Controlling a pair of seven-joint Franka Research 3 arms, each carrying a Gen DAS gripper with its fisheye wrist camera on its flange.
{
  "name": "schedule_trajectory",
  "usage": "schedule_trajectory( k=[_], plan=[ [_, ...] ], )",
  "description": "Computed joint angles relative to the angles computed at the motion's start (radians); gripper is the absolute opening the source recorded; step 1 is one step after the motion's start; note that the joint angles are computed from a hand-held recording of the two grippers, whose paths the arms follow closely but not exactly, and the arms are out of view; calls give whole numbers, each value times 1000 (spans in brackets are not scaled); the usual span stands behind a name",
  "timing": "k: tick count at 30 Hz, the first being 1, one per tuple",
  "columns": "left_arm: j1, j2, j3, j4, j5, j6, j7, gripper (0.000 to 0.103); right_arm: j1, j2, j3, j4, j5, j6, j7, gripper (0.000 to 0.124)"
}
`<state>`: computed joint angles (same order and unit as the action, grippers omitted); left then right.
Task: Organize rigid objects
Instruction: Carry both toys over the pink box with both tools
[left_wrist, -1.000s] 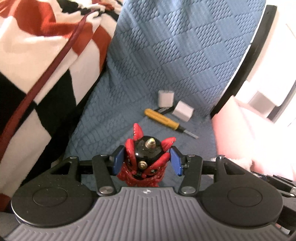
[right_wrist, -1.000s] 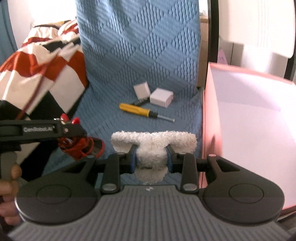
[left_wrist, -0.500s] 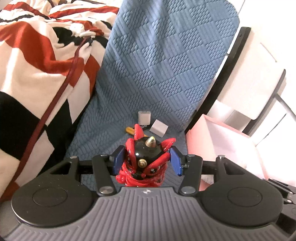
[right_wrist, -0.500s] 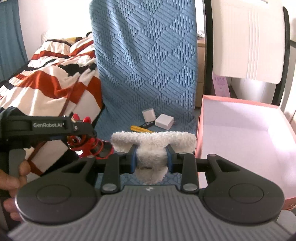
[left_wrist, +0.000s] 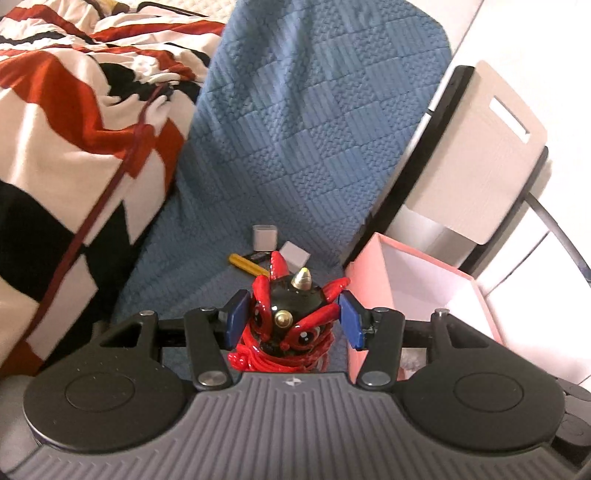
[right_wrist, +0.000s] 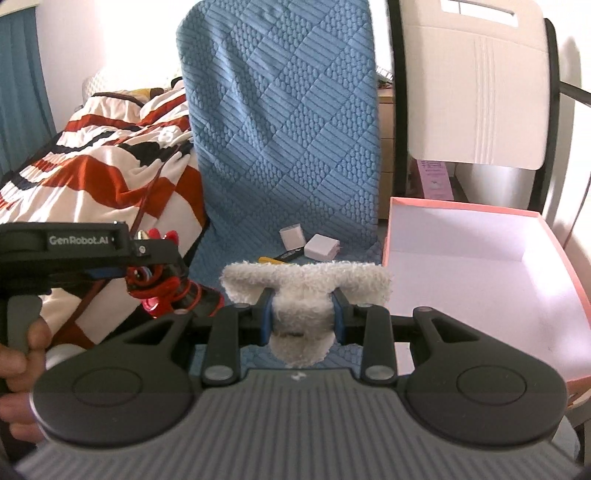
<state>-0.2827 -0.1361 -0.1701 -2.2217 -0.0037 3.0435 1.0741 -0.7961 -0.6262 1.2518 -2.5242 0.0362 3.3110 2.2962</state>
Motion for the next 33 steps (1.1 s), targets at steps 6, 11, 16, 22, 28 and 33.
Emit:
schedule_trajectory(
  k=[6, 11, 16, 22, 28, 33],
  plan=[
    [-25, 40, -22, 50, -10, 7, 9, 58, 68, -40, -76, -57, 15, -14, 6, 34],
    [-46, 86, -48, 103, -34, 12, 42, 58, 131, -84, -147, -125, 32, -30, 28, 34],
    [-63, 123, -80, 151, -80, 12, 95, 58, 190, -141, -217, -186, 28, -59, 46, 34],
    [-70, 162, -114, 201, -52, 10, 65, 58, 238, -184, -283, -243, 12, -76, 75, 34],
    [-78, 207, -130, 253, 27, -19, -7, 58, 273, -156, -351, -277, -8, -76, 70, 34],
    [-107, 274, -112, 327, 145, -48, -129, 58, 282, -91, -420, -273, -27, -68, 20, 34]
  ],
)
